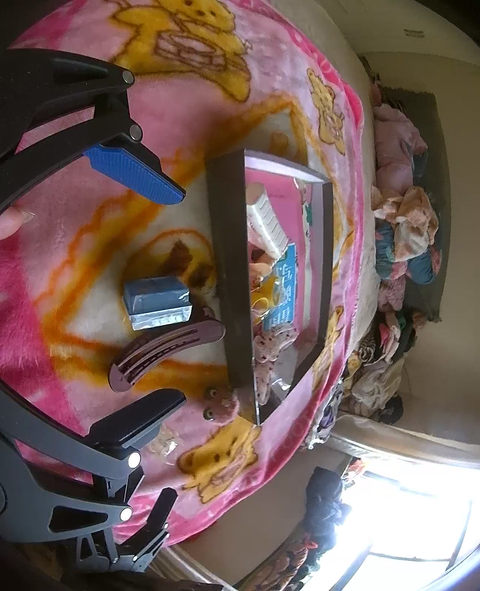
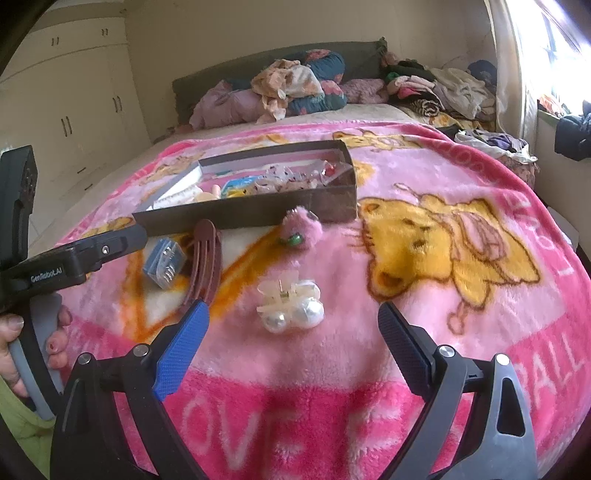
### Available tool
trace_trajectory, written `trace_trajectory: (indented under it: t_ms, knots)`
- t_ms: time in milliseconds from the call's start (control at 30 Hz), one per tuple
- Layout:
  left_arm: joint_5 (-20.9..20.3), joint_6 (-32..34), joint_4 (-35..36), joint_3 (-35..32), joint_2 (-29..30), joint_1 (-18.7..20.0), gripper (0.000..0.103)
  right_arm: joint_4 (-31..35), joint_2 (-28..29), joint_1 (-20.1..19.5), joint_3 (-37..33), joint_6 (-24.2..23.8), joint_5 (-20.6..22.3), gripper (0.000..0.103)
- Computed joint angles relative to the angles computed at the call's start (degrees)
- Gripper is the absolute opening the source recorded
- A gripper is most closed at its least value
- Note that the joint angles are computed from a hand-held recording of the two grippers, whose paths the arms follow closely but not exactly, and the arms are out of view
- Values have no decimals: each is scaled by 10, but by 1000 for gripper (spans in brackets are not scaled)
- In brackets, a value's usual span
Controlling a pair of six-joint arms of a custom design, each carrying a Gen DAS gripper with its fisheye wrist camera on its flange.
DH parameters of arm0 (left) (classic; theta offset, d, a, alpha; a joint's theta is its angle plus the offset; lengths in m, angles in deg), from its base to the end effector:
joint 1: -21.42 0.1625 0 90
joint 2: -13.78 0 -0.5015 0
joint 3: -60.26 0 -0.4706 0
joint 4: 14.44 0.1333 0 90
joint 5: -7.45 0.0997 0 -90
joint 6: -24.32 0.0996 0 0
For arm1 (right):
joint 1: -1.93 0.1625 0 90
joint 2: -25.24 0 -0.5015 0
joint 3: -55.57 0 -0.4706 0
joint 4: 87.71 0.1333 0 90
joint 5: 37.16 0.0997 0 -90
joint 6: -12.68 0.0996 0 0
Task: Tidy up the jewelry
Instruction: 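Withdraw both open tools from the box toward the remaining accessories, then grasp the small blue packet in left tool while right tool grasps the pearl claw clip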
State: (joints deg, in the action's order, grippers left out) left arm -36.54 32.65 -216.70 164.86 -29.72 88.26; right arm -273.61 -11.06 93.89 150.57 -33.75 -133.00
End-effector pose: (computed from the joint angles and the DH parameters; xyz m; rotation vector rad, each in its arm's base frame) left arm -0.0899 -0.7312 0.1300 0.1671 2.2447 -1.1679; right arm 0.1500 -0.7833 0.0386 1.0629 -2.4786 0.7879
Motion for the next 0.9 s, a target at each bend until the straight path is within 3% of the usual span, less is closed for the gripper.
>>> trace_trajectory:
  t_ms: [467, 767, 900]
  knots:
    - [-18, 17, 65, -16, 8, 16, 90, -1, 32, 7, -29, -8, -58, 90]
    - [-36, -4, 108, -25, 10, 24, 72, 17, 48, 12, -56, -14, -81, 90]
    - [-34, -11, 119, -30, 9, 27, 59, 25, 57, 13, -68, -8, -89, 88]
